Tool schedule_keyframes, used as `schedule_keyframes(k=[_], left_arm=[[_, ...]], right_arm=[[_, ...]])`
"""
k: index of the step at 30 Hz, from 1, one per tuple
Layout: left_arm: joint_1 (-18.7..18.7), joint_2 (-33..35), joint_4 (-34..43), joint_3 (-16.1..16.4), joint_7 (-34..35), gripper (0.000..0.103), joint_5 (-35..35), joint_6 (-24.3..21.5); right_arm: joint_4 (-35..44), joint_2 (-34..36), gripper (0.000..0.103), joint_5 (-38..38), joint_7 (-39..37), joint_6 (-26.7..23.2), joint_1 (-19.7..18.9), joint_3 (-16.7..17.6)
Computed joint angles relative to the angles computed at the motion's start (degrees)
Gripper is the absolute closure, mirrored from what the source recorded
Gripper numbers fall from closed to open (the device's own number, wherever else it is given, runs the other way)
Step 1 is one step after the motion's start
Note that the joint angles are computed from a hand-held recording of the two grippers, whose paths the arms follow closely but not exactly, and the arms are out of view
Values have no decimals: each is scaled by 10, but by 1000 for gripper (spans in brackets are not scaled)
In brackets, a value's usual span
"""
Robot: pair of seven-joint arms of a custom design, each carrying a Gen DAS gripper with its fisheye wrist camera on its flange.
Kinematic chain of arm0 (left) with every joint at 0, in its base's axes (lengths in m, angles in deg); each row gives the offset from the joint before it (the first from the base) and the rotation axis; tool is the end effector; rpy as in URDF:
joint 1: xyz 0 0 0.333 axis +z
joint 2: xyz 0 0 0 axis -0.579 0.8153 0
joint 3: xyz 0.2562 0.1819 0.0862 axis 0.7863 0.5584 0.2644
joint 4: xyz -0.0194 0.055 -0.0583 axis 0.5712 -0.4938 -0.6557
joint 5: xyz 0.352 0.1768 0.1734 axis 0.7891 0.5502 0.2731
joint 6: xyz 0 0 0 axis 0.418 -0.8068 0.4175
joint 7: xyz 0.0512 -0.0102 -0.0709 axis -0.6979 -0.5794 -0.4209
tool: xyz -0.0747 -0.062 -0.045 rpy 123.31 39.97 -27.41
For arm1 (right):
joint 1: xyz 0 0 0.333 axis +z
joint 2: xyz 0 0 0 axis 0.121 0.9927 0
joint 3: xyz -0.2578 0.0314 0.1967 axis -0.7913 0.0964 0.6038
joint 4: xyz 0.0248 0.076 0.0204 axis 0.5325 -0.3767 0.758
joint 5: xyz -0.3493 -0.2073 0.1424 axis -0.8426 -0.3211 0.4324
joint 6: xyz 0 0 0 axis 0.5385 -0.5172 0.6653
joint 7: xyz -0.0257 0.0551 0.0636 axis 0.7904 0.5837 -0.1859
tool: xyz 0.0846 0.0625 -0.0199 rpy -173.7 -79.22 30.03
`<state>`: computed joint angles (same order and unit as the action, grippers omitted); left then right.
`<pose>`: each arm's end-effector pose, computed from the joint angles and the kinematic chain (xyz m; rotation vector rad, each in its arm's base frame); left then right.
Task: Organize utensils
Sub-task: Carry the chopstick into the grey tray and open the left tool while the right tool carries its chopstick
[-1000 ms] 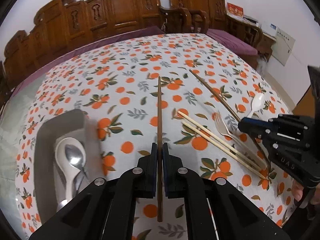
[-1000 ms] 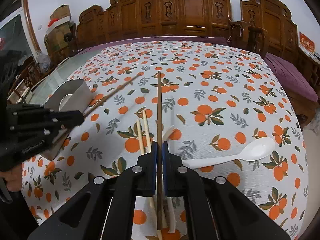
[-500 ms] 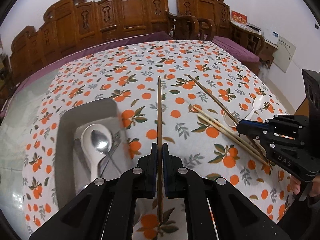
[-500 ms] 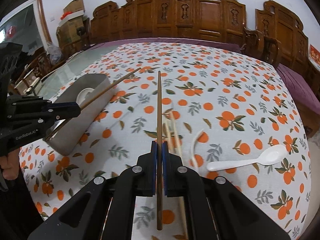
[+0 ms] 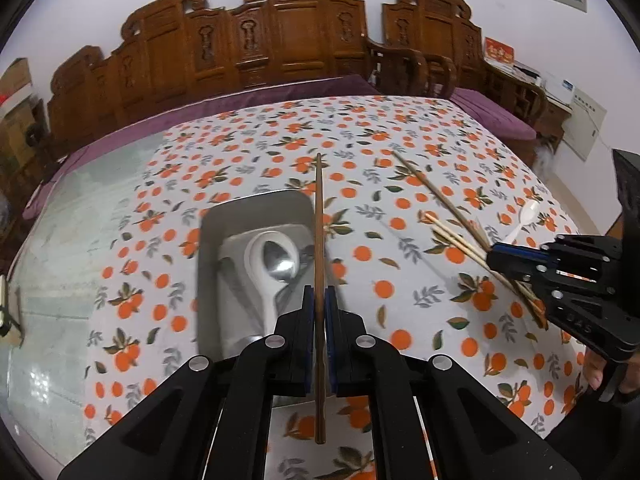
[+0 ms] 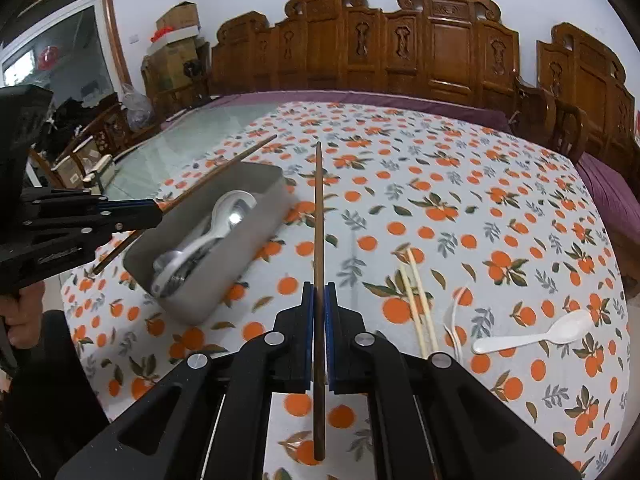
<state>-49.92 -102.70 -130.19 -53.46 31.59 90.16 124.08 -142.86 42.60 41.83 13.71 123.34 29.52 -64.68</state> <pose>0.4349 -0.2135 0.6109 -1.8779 1.7254 -0.5914 0.5091 0.2922 0.5961 -2.1707 0.9508 -0.2004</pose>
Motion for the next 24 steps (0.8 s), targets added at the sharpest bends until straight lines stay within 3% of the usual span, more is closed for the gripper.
schedule_keyframes(k=[7, 24], left_arm=[[7, -16, -21, 17, 8, 99, -12, -3], [17, 11, -49, 57, 78, 99, -88, 27]], right_arm=[[-2, -11, 97, 0, 1, -3, 9, 7], [18, -23, 97, -102, 87, -20, 15, 34]])
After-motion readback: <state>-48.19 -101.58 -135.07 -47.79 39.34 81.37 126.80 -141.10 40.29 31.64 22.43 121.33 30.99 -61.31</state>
